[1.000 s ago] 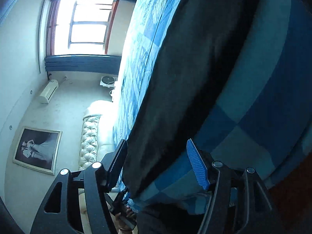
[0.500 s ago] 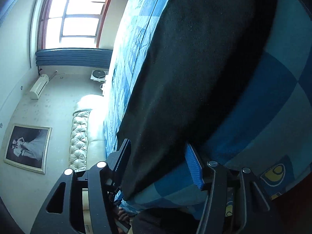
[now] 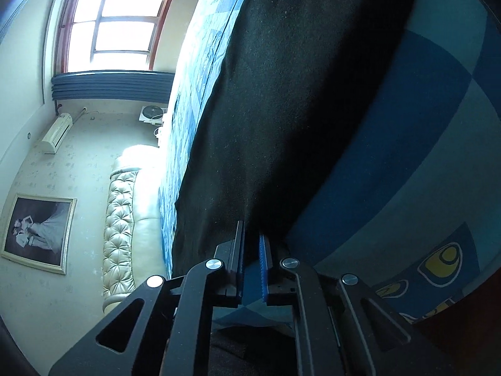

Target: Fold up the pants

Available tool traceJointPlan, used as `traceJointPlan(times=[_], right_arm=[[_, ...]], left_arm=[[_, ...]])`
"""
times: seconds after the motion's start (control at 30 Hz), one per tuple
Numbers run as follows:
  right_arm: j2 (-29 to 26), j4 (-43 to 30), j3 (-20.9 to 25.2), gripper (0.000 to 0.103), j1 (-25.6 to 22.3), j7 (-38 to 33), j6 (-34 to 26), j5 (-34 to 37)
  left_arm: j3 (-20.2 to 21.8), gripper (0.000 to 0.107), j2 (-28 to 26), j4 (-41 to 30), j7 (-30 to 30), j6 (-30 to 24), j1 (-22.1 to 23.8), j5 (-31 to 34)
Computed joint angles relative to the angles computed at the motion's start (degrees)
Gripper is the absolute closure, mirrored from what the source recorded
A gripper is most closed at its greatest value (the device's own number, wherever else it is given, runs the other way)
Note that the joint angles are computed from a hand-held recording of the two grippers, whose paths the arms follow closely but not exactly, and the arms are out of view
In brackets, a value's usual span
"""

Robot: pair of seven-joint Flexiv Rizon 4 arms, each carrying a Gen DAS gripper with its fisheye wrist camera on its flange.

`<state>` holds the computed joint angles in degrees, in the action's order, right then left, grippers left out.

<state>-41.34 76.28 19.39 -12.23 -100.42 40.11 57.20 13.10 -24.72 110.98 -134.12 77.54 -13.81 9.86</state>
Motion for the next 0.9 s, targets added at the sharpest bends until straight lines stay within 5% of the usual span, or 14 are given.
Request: traceJointPlan(times=[0.13,0.23,0.3,0.43,0.6,0.7,0.9], right_arm=[[3.1,0.2,-2.0,0.090,0.4,-4.9,1.9,-5.0],[4.6,-1.4,-4.0,0.057,-0.5,-6.8,6.1,-7.0],[3.1,-5.5,-3.9,0.043,-3.5,-7.7,5.6,-5.8],[-3.0,-15.2,-8.1,0.042,-4.0,-1.6,6.2,-12.3],[-14.4,-30.2,-11.3,0.041,-4.9,9.7,-2.2,-22.2],[-20.2,-37.5,-7.9,0.041,-6.5,11.9,-8.3,-26.1],[-24.0,-43.4,-3.1,0.039,-7.3,7.6,-14.6,-23.2]], left_arm=[[0.2,0.017,-0.1,0.5,0.6,2.0,-0.2,1.1],[-0.4,0.013,-0.1,1.6,3.0,4.9,0.4,1.1],[0.0,0.011,-0.2,2.0,4.3,6.3,-0.1,1.0],[0.2,0.011,0.0,3.8,4.8,9.9,-0.5,-1.5],[-2.3,0.011,1.0,6.7,6.3,13.6,1.2,-7.8],[1.5,0.011,0.6,5.5,7.3,11.1,-2.8,-7.9],[5.9,0.011,-0.2,2.0,5.9,5.1,-6.9,-3.0]])
